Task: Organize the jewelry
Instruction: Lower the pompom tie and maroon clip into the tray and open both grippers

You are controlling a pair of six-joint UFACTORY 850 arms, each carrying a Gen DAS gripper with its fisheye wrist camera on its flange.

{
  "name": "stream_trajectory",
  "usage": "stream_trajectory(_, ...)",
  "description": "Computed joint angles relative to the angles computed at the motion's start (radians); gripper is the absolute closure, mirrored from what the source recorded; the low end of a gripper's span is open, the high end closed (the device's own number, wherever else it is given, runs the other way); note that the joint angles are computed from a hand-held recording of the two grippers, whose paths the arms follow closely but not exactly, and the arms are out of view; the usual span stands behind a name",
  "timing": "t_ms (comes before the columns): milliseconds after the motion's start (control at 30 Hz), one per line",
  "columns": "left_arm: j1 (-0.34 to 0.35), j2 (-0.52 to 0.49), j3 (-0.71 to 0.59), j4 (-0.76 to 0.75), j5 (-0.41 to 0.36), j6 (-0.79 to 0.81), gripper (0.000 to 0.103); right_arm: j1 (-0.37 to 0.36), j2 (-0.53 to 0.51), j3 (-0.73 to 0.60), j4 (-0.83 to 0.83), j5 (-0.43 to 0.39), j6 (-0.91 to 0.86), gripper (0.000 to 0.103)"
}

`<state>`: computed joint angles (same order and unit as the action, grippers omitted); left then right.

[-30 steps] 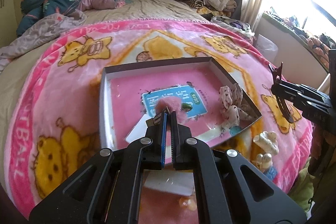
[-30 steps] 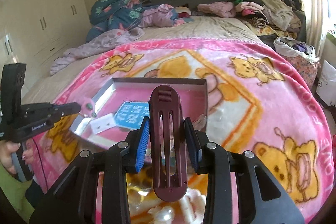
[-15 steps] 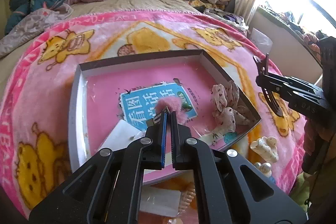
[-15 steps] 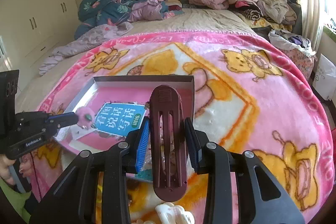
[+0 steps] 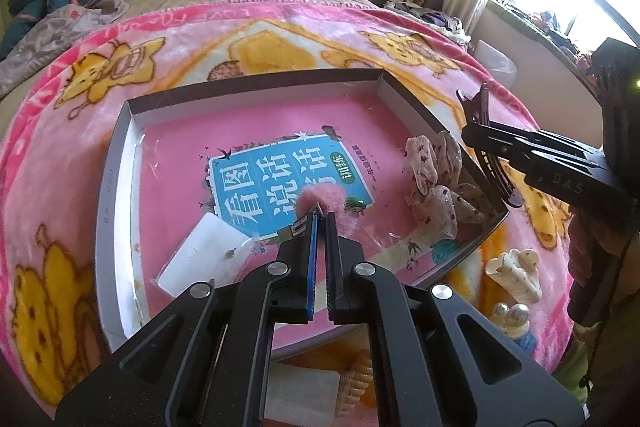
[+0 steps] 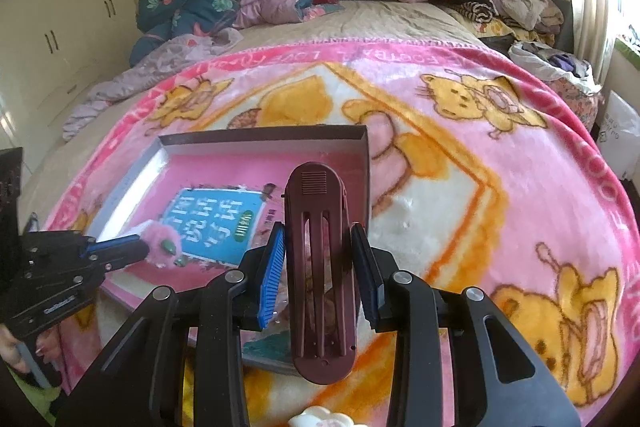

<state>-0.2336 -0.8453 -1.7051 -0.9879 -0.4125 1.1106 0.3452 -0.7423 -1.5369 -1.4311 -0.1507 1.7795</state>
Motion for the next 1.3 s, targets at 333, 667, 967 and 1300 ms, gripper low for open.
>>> stream_trajectory(333, -0.003, -0.004, 0.012, 0.009, 0.036, -0.006, 0.103, 0.003, -0.047, -0.05, 0.21, -0.025, -0.199, 0.071)
stream_trajectory(667, -0.003, 0.001, 0.027, -0.005, 0.035, 0.01, 0.103, 0.005, -0.068, -0.066, 0.378, -0.013, -0.355, 0.071)
stream_trajectory(967, 0.0, 0.015, 0.056, -0.032, 0.04, 0.033, 0.103, 0.01, -0.046, -0.031, 0.283, 0.014, -0.239, 0.059)
stream_trajectory(1300, 0.003, 0.025, 0.071, -0.023, 0.042, 0.013, 0.103, 0.02, 0.041, 0.084, -0.278, 0.032, 0.351, 0.033)
